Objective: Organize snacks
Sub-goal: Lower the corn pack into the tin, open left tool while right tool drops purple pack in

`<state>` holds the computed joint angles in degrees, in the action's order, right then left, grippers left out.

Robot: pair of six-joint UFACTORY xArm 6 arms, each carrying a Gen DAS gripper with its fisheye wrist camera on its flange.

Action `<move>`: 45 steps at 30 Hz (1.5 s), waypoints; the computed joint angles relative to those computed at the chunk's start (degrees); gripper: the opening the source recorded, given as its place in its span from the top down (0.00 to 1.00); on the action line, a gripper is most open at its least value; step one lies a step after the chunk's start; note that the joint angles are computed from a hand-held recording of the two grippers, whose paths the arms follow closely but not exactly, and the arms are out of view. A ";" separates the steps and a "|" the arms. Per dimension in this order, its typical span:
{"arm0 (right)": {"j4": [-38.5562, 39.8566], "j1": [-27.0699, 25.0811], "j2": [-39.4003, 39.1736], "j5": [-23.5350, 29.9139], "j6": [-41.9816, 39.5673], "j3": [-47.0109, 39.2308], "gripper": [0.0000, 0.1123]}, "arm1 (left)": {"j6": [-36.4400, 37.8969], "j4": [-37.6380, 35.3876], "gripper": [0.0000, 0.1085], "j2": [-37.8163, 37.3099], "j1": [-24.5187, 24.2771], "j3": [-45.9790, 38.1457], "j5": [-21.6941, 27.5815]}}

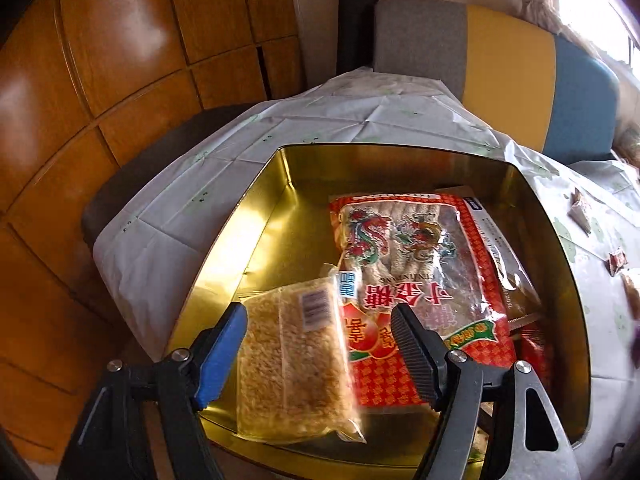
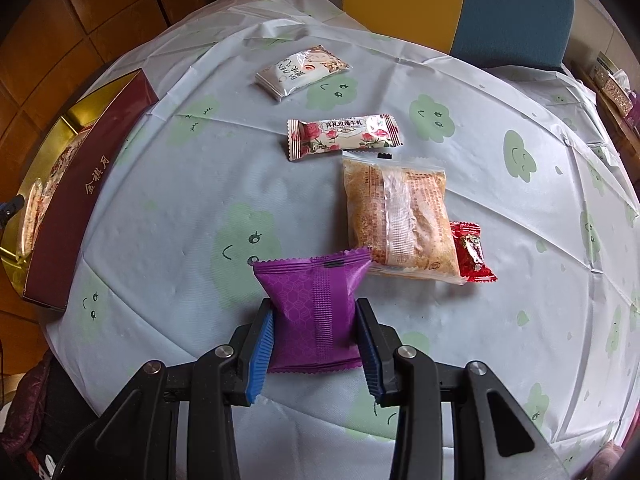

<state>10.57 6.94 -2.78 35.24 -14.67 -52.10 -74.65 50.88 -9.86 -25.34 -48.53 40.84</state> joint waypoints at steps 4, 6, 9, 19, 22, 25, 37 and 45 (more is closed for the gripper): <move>-1.08 0.27 0.08 -0.28 0.60 0.17 0.65 | -0.26 -0.64 0.31 0.31 -1.18 -0.45 0.13; -1.45 0.44 0.14 -0.48 1.02 0.26 0.65 | -0.45 -0.68 0.31 0.21 -1.68 -0.48 0.21; -1.46 0.47 0.15 -0.54 1.09 0.27 0.65 | 0.23 -2.21 0.31 -0.09 -2.27 -0.38 -0.30; -1.46 0.36 0.20 -0.54 0.74 0.18 0.65 | 0.83 -3.03 0.31 -0.43 -3.62 -0.55 -2.01; -0.97 0.62 -0.05 -0.26 0.25 0.26 0.65 | 1.10 -3.77 0.31 -0.62 -3.70 -0.41 -2.40; -0.53 0.89 -0.19 0.00 -0.38 0.36 0.65 | 0.23 -3.63 0.31 -1.46 -3.15 0.22 -2.29; 6.83 3.52 -3.32 1.29 -3.11 0.79 0.67 | -4.98 -1.45 0.31 -7.02 0.30 4.63 -0.25; 18.13 12.65 -5.06 1.14 -10.16 -3.27 0.67 | -5.30 -0.79 0.31 -7.98 1.01 5.53 -0.92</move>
<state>28.70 19.59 -7.84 36.38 -24.83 -55.37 -79.96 50.09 -17.85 -24.33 -43.00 39.92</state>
